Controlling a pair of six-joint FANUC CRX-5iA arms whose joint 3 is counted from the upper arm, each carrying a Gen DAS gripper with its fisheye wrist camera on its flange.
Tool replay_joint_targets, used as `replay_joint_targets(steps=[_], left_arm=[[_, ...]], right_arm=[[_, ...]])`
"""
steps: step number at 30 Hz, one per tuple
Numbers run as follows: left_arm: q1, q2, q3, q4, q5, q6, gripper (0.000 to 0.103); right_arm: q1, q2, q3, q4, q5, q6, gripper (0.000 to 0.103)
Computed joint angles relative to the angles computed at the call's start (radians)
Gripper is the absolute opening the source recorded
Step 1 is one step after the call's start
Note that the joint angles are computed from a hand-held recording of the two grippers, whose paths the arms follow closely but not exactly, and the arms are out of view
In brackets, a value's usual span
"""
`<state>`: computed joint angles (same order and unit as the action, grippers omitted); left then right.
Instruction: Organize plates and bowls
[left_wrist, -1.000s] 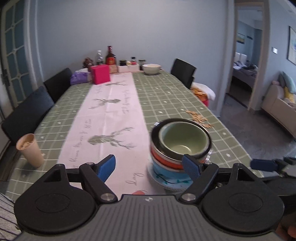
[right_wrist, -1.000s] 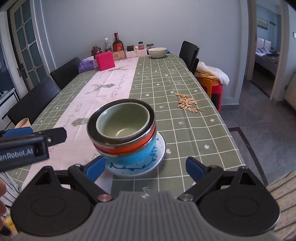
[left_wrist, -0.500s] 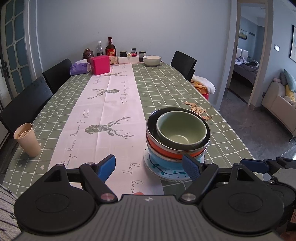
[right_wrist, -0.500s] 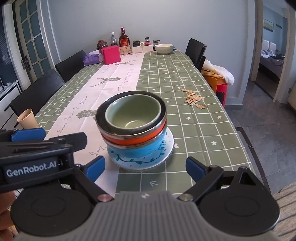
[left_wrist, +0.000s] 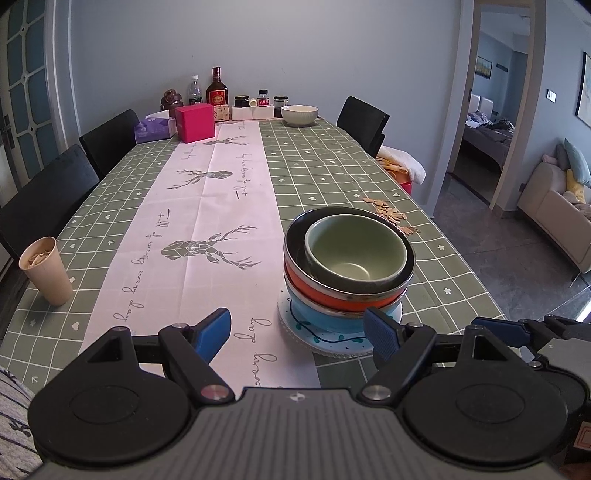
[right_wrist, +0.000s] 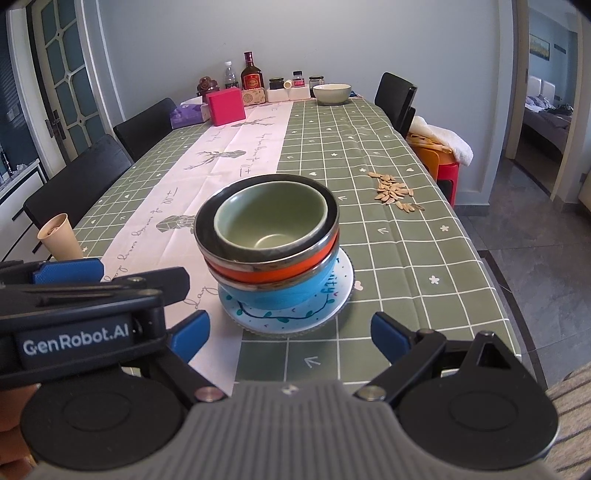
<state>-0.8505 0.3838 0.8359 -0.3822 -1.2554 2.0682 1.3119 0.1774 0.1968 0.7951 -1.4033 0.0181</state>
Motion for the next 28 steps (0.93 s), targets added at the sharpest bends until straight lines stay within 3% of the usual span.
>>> replay_joint_targets(steps=[28], left_arm=[[-0.020,-0.007,-0.002,-0.044,0.003,0.037,0.095]], right_arm=[[0.000,0.003,0.007,0.001,-0.011,0.008,0.092]])
